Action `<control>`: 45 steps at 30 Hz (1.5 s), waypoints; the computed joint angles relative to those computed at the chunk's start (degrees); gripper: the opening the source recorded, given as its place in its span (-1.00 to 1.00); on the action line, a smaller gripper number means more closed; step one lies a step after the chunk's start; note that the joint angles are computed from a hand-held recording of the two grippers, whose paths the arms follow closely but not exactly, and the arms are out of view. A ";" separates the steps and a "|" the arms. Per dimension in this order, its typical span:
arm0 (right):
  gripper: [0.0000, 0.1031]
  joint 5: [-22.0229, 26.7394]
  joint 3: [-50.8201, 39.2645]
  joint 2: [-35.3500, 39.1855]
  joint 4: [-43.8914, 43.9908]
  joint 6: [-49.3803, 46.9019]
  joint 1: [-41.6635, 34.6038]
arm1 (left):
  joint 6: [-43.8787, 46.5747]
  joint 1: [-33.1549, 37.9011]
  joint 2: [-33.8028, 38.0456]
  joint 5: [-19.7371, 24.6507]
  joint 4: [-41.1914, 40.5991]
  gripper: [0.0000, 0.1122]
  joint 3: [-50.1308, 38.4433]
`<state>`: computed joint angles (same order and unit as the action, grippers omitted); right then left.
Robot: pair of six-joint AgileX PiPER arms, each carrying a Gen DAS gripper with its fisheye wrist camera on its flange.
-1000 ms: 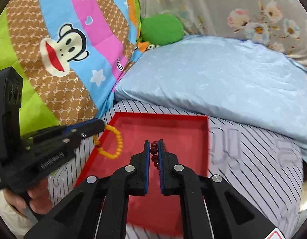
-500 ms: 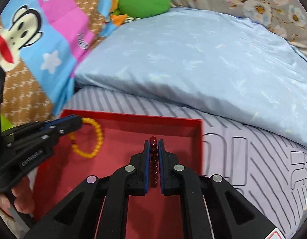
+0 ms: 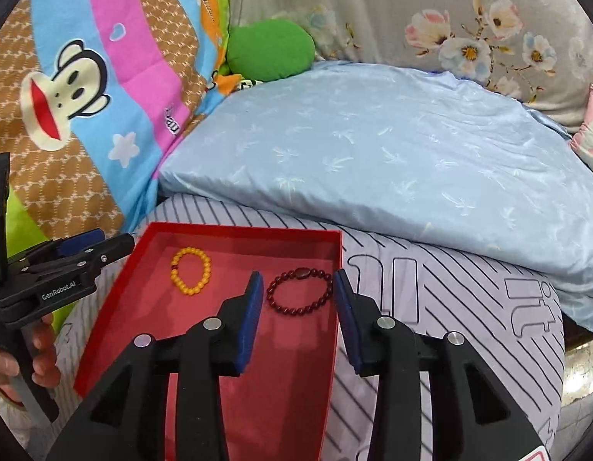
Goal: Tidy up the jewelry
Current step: 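Move both tools back over the remaining bracelets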
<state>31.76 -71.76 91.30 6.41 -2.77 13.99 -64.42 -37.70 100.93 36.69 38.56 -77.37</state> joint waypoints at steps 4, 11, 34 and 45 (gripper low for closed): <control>-0.26 -1.04 7.66 -7.32 0.14 0.96 0.73 | -6.39 -5.29 -5.75 3.00 5.20 0.09 5.68; -0.26 -1.39 22.50 -22.20 -7.58 10.37 4.04 | -18.84 -16.98 -14.20 10.13 11.00 0.09 16.02; -0.26 20.06 47.72 -51.04 -36.98 67.63 43.59 | -48.79 -46.33 -15.52 22.06 8.33 0.09 32.79; -0.26 28.35 50.04 -52.86 -41.39 82.99 58.99 | -54.56 -49.30 -13.15 20.59 7.03 0.06 35.17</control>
<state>60.10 -21.73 38.44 -34.98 80.23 72.98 -118.98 -87.00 87.78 57.27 45.59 -42.20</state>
